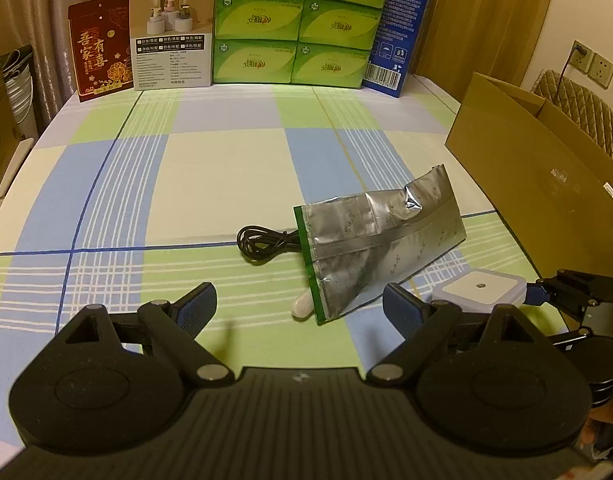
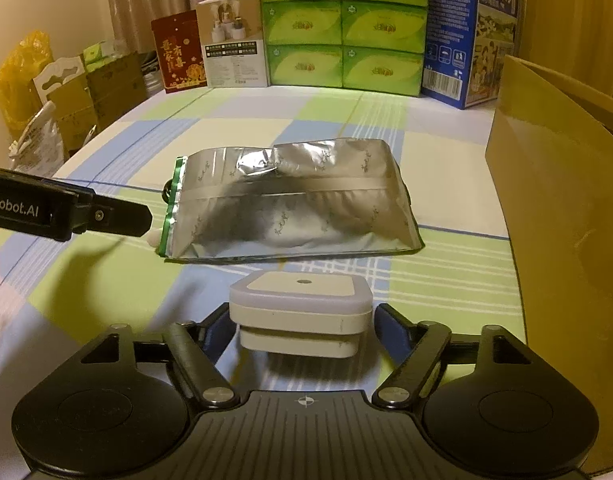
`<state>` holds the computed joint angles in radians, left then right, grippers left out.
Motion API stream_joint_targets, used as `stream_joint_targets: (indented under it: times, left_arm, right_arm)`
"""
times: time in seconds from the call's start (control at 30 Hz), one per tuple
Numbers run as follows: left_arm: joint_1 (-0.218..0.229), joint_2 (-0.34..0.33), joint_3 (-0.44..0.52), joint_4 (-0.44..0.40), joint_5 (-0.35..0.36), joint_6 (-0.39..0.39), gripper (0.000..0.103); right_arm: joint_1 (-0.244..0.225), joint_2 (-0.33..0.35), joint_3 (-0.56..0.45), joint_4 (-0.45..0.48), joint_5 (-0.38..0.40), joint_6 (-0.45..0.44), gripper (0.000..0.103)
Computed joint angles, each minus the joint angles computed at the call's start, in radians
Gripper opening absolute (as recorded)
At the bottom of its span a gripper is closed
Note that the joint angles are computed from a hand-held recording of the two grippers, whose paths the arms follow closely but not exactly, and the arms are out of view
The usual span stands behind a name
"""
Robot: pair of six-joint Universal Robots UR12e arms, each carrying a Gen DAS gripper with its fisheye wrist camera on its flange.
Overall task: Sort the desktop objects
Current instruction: 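Grasp the foil bag edge with the left tool, then lift the foil bag with left tool while right tool holds the white device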
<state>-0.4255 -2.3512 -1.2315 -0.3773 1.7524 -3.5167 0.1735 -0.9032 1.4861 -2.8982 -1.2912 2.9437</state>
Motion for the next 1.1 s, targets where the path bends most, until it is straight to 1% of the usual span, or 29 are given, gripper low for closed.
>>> stream_joint_targets:
  times: [0.2, 0.27, 0.3, 0.33, 0.37, 0.53, 0.63, 0.73, 0.77, 0.83, 0.87, 0.93, 1.0, 1.07, 1.1]
  left_arm:
    - [-0.001, -0.008, 0.013, -0.012, -0.003, 0.010, 0.087]
    - [-0.001, -0.009, 0.014, -0.012, -0.003, 0.012, 0.087]
    - [-0.001, -0.009, 0.014, -0.012, -0.003, 0.013, 0.088]
    - [-0.001, -0.009, 0.013, -0.012, -0.002, 0.013, 0.088]
    - [-0.001, -0.009, 0.014, -0.013, 0.000, 0.011, 0.087]
    - [-0.003, -0.011, 0.018, -0.017, 0.004, 0.022, 0.087]
    - [-0.009, -0.013, 0.022, -0.002, 0.010, 0.062, 0.087]
    - [-0.012, -0.019, 0.031, 0.022, -0.011, 0.145, 0.088]
    - [-0.015, -0.023, 0.041, 0.014, -0.012, 0.174, 0.088]
    - [-0.019, -0.033, 0.067, -0.003, -0.010, 0.250, 0.088]
    - [-0.020, -0.039, 0.082, -0.010, -0.018, 0.302, 0.088]
    - [-0.020, -0.052, 0.117, -0.046, -0.034, 0.397, 0.088]
    - [-0.019, -0.069, 0.162, -0.106, -0.053, 0.496, 0.088]
    - [-0.019, -0.089, 0.208, -0.162, -0.066, 0.579, 0.088]
    - [-0.019, -0.100, 0.235, -0.197, -0.080, 0.635, 0.088]
  right_arm:
    - [0.002, 0.007, -0.006, -0.026, 0.002, 0.028, 0.075]
    - [0.001, 0.008, -0.011, -0.019, 0.004, 0.040, 0.075]
    - [0.001, 0.009, -0.012, -0.017, 0.004, 0.043, 0.072]
    - [0.001, 0.009, -0.012, -0.016, 0.004, 0.043, 0.064]
    - [0.002, 0.008, -0.012, -0.014, 0.001, 0.041, 0.062]
    - [0.003, 0.002, -0.009, -0.015, -0.020, 0.029, 0.062]
    - [0.000, -0.005, -0.008, -0.015, -0.027, 0.007, 0.062]
    - [-0.006, -0.011, -0.014, 0.005, -0.022, -0.017, 0.062]
    - [-0.009, -0.013, -0.017, 0.017, -0.016, -0.022, 0.062]
    - [-0.014, -0.017, -0.020, 0.034, -0.013, -0.040, 0.062]
    - [-0.016, -0.019, -0.023, 0.046, -0.014, -0.056, 0.062]
    - [-0.019, -0.022, -0.030, 0.073, -0.014, -0.092, 0.062]
    - [-0.020, -0.025, -0.037, 0.108, -0.021, -0.141, 0.062]
    - [-0.020, -0.028, -0.044, 0.136, -0.030, -0.185, 0.062]
    - [-0.021, -0.028, -0.044, 0.145, -0.033, -0.202, 0.062]
